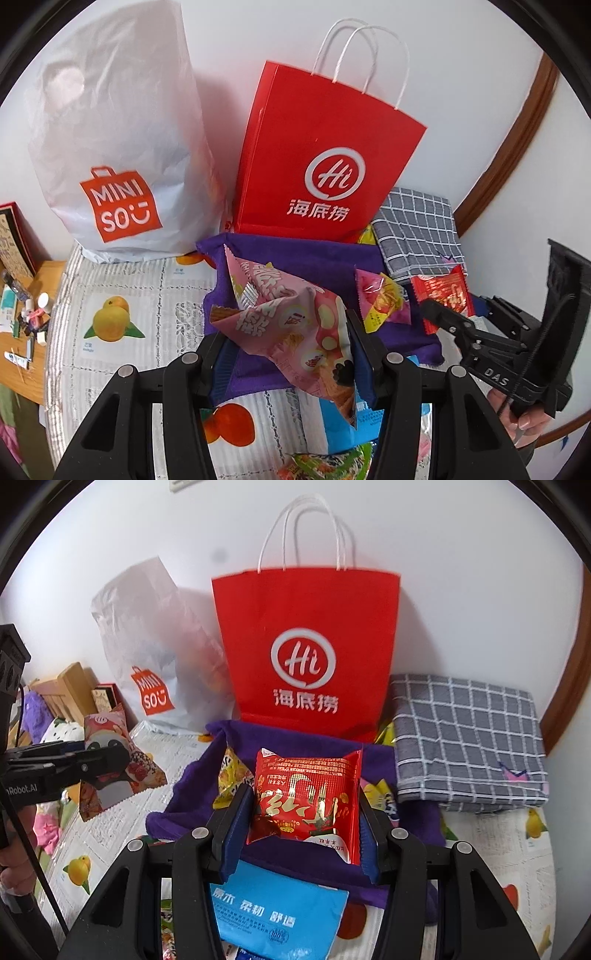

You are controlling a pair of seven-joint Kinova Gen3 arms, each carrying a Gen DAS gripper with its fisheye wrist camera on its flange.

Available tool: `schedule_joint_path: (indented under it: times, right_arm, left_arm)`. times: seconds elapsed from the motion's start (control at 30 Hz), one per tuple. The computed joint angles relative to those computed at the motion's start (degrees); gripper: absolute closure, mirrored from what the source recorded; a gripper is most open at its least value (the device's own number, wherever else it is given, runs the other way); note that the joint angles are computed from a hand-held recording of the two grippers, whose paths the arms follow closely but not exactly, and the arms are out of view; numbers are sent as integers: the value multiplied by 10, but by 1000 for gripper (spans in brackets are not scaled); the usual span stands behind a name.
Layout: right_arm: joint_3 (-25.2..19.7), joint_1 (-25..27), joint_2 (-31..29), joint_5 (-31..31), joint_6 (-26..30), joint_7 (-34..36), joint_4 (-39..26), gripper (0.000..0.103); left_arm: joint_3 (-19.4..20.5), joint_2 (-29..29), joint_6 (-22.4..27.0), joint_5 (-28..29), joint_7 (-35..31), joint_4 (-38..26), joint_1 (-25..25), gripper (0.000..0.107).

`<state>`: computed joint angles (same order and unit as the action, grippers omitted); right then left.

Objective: Organize snacks
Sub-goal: 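Carry the pink bag and red packet over the purple towel, then open both grippers to release the packets onto the purple towel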

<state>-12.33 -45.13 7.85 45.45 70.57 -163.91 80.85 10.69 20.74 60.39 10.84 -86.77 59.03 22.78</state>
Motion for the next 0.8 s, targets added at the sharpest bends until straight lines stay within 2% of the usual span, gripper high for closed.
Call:
schedule_joint_path:
  times: [0.27, 0.5, 0.8]
  right_arm:
    - [22, 67, 10, -104, -64, 69, 15, 51]
    - [36, 80, 48, -154, -64, 150, -8, 51]
    - [57, 80, 75, -179, -55, 191, -30, 50]
  left_arm:
    - [-6, 48, 17, -17, 8, -36, 15, 56]
    - [-15, 96, 49, -37, 28, -77, 34, 56]
    - [-28, 136, 78, -62, 49, -105, 54, 56]
